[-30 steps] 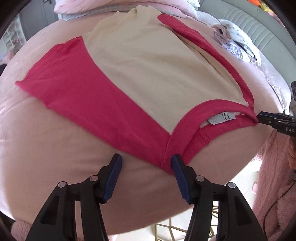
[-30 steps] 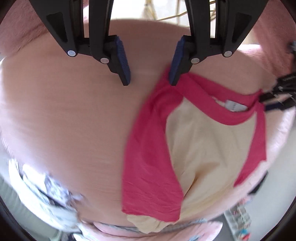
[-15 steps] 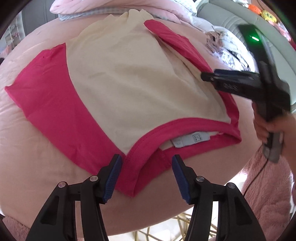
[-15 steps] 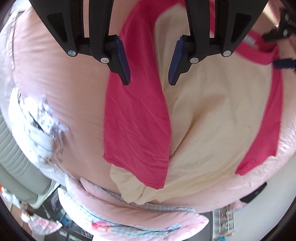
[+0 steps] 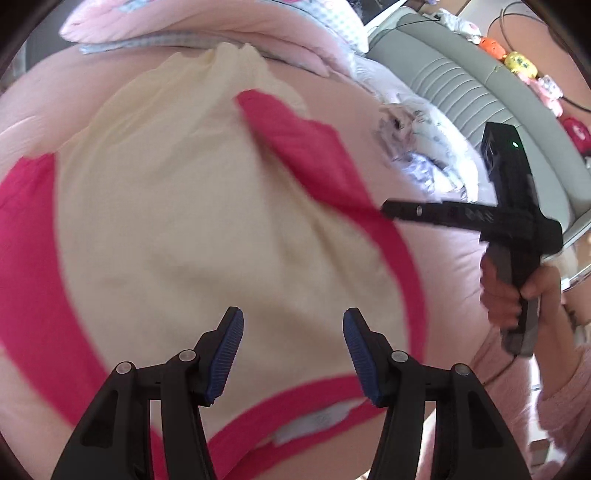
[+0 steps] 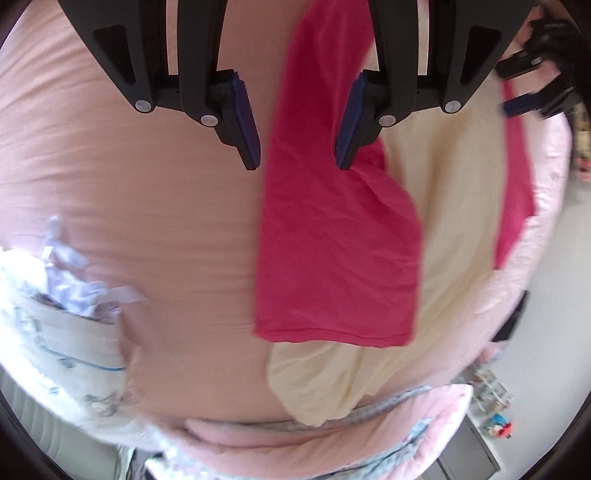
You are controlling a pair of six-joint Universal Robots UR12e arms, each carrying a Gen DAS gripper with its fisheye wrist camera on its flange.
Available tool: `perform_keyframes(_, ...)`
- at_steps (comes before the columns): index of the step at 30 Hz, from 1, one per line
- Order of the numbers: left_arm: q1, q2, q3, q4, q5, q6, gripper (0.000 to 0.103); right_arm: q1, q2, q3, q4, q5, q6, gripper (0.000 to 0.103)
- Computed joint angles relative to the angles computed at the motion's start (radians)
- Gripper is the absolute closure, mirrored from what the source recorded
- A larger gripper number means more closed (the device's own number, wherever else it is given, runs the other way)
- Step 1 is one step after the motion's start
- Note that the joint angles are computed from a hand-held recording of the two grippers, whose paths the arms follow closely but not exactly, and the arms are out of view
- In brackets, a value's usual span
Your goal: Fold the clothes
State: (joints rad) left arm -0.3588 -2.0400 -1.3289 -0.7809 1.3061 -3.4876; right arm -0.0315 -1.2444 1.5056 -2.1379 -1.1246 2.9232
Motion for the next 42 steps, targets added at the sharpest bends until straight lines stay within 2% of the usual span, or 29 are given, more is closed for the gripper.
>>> perform_keyframes(2, -0.013, -0.066, 0.088, -0.037, -0.003, 0.010, 0.049, -0.018, 0.002, -0.027, 0.111, 0.105, -0.066, 0.061)
perform_keyframes(3, -0.017, -0.082, 0.109, -0.046, -0.006, 0.022, 0.049, -0.021, -0.006, -0.026, 0.107, 0.100, -0.087, 0.061)
perform_keyframes(5, -0.025, -0.106, 0.138, -0.060, -0.005, 0.048, 0.049, -0.016, -0.015, -0.011, 0.038, 0.026, -0.082, 0.061)
perform_keyframes(7, -0.033, -0.129, 0.167, -0.062, 0.008, 0.063, 0.049, -0.017, 0.004, -0.017, -0.032, -0.035, -0.023, 0.061)
perform_keyframes(9, -0.032, -0.152, 0.193, -0.034, 0.020, 0.039, 0.049, -0.019, 0.039, -0.046, -0.051, -0.069, 0.037, 0.061)
perform_keyframes(13, -0.009, -0.185, 0.230, 0.062, 0.064, -0.095, 0.049, -0.023, 0.127, -0.138, 0.008, -0.016, 0.111, 0.061)
perform_keyframes(16, 0.012, -0.233, 0.302, 0.054, 0.073, -0.179, 0.050, -0.012, 0.167, -0.177, -0.011, -0.038, 0.140, 0.061)
perform_keyframes(17, 0.019, -0.253, 0.331, 0.044, 0.055, -0.191, 0.050, -0.010, 0.178, -0.186, -0.015, -0.040, 0.149, 0.060)
perform_keyframes(21, 0.012, -0.322, 0.440, -0.039, 0.095, -0.172, 0.050, -0.004, 0.206, -0.209, -0.041, -0.025, 0.147, 0.053)
perform_keyframes(22, 0.008, -0.329, 0.448, -0.035, 0.097, -0.168, 0.050, -0.001, 0.205, -0.210, -0.040, -0.025, 0.122, 0.056)
perform_keyframes(23, 0.005, -0.336, 0.456, -0.031, 0.099, -0.165, 0.053, 0.001, 0.205, -0.211, -0.033, -0.010, 0.097, 0.078)
perform_keyframes(24, 0.001, -0.341, 0.466, -0.037, 0.098, -0.148, 0.055, -0.002, 0.202, -0.208, -0.018, 0.035, 0.077, 0.099)
perform_keyframes(27, -0.010, -0.338, 0.469, -0.039, 0.099, -0.102, 0.056, -0.001, 0.172, -0.164, -0.071, 0.058, 0.086, 0.101)
perform_keyframes(30, -0.019, -0.321, 0.454, -0.023, 0.101, -0.059, 0.056, -0.006, 0.111, -0.078, -0.247, 0.024, 0.133, 0.101)
perform_keyframes(33, -0.022, -0.300, 0.422, -0.005, 0.086, -0.049, 0.056, -0.015, 0.057, -0.017, -0.345, -0.027, 0.165, 0.101)
perform_keyframes(34, -0.022, -0.294, 0.412, 0.001, 0.081, -0.046, 0.056, -0.018, 0.047, -0.006, -0.358, -0.042, 0.167, 0.101)
perform_keyframes(37, -0.028, -0.286, 0.405, -0.048, 0.086, -0.032, 0.056, -0.028, 0.018, 0.030, -0.387, -0.101, 0.187, 0.102)
perform_keyframes(39, -0.029, -0.270, 0.379, -0.044, 0.048, -0.016, 0.056, -0.039, -0.011, 0.067, -0.414, -0.152, 0.188, 0.102)
perform_keyframes(42, -0.043, -0.242, 0.340, -0.055, 0.054, 0.043, 0.056, -0.059, -0.063, 0.132, -0.415, -0.228, 0.201, 0.102)
